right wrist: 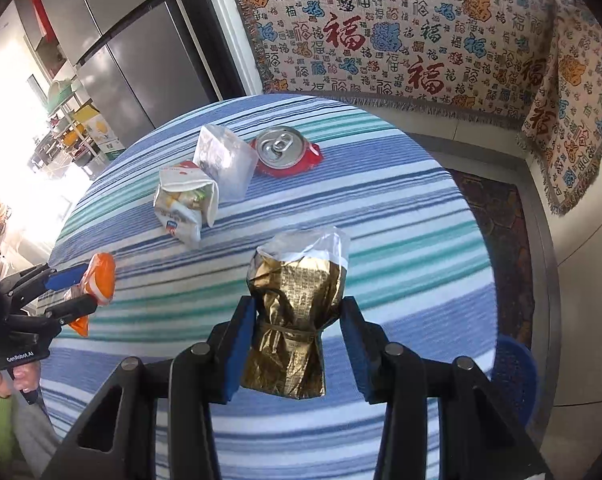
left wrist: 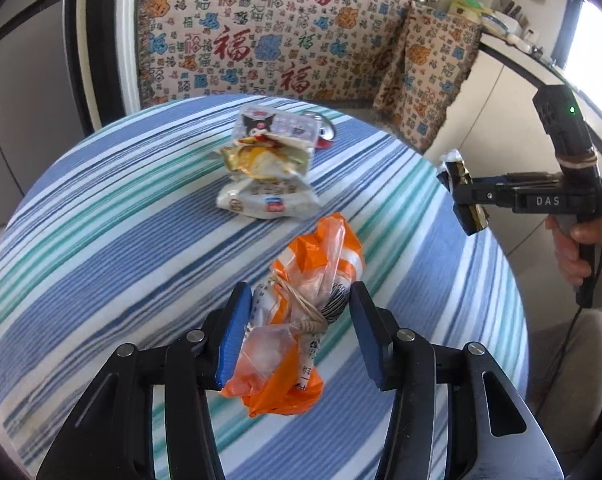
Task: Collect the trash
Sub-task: 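Carry the orange bag and gold wrapper over the wastebasket and open both grippers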
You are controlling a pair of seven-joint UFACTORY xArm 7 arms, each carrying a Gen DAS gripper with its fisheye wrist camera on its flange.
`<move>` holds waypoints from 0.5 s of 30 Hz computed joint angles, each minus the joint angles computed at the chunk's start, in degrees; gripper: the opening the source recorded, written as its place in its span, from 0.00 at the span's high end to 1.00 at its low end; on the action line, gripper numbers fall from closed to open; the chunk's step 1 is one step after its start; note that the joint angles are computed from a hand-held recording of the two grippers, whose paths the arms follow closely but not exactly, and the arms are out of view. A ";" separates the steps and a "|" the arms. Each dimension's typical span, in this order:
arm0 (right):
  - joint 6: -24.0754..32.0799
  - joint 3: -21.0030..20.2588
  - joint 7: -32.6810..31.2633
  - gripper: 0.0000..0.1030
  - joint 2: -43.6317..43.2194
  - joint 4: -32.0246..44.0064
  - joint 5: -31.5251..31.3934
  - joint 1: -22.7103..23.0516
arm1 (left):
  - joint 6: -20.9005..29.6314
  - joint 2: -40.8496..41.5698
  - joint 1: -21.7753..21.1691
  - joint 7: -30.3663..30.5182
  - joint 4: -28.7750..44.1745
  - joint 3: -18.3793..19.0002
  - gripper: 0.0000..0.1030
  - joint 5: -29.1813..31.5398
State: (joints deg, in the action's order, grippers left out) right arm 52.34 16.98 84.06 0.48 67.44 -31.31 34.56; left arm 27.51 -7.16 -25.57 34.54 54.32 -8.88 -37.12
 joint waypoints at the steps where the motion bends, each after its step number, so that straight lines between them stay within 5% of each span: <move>1: 1.01 0.21 0.57 0.57 -3.02 -2.55 0.61 0.21 | 0.02 -0.62 -0.58 -0.78 -0.14 -0.74 0.50 0.06; 9: 13.90 3.87 1.68 0.57 -27.06 -20.68 10.88 -1.89 | 0.57 1.30 -8.41 -5.49 5.00 -6.10 0.50 -1.82; 15: 18.77 5.32 1.35 0.57 -41.19 -32.27 18.02 -3.14 | -1.54 10.20 -13.73 -13.45 13.68 -11.34 0.50 3.65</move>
